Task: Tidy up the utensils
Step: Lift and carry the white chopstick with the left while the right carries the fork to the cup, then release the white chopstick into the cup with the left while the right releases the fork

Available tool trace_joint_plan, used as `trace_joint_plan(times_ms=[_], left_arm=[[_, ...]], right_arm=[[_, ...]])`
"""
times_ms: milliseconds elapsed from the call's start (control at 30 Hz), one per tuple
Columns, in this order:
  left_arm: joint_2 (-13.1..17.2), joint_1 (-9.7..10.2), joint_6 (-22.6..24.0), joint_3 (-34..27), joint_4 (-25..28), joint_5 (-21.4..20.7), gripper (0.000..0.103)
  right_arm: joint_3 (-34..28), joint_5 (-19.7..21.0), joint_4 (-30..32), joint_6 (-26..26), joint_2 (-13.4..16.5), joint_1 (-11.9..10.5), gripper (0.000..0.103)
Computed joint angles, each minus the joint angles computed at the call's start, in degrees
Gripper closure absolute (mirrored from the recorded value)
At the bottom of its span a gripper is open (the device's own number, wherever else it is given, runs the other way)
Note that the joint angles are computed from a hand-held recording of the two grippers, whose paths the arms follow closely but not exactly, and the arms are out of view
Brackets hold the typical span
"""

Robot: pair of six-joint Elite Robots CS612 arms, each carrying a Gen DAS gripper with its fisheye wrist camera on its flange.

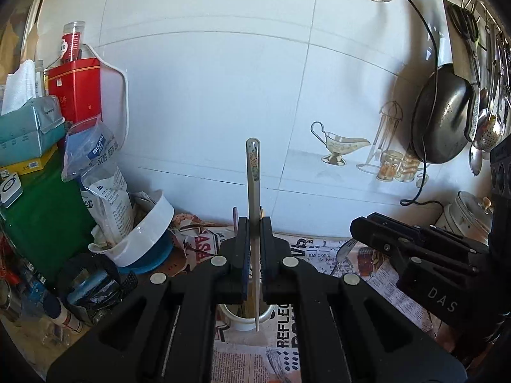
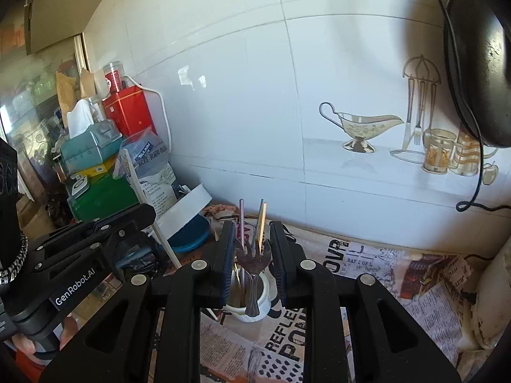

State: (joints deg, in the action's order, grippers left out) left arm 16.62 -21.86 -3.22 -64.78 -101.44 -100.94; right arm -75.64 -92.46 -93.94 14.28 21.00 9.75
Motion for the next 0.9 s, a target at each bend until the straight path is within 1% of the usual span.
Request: trace_joint_plan(times_ms=[167,333,433,500,667,900], left_arm=[[-1.1,0.12,-1.3,3.0,-2.5,1.0,0.099],[-2.0,-0.01,-1.4,6.2,-4.3,2.5,0.099],[-2.4,0.06,-1.6,8.1,-4.9,2.6,0.099],[-2.5,0.12,-1.7,9.2,-4.9,2.3,0.099],[-2.7,0.15,-2.0,11.8,-3.9,3.2,0.099],[-2.7,0.3,-2.8,13.9,-0.7,3.5,0.099]], right_arm=[[3.1,1.7,-1.8,-0.9,-1.0,-0.1,0.083],[5.6,2.6,-2.2,-1.7,-1.5,-0.4,0.083],[7.2,3.3,-2.0,-2.0,-1.7,-0.5,0.083],[8.2,3.5,-1.7,-2.2,-1.9,-0.6,0.083],[10.7,4.1,0.2,-2.5,-2.1,-0.8,0.083],[12.3,5.4,4.4,-1.9,-1.9,-1.1,0.083]])
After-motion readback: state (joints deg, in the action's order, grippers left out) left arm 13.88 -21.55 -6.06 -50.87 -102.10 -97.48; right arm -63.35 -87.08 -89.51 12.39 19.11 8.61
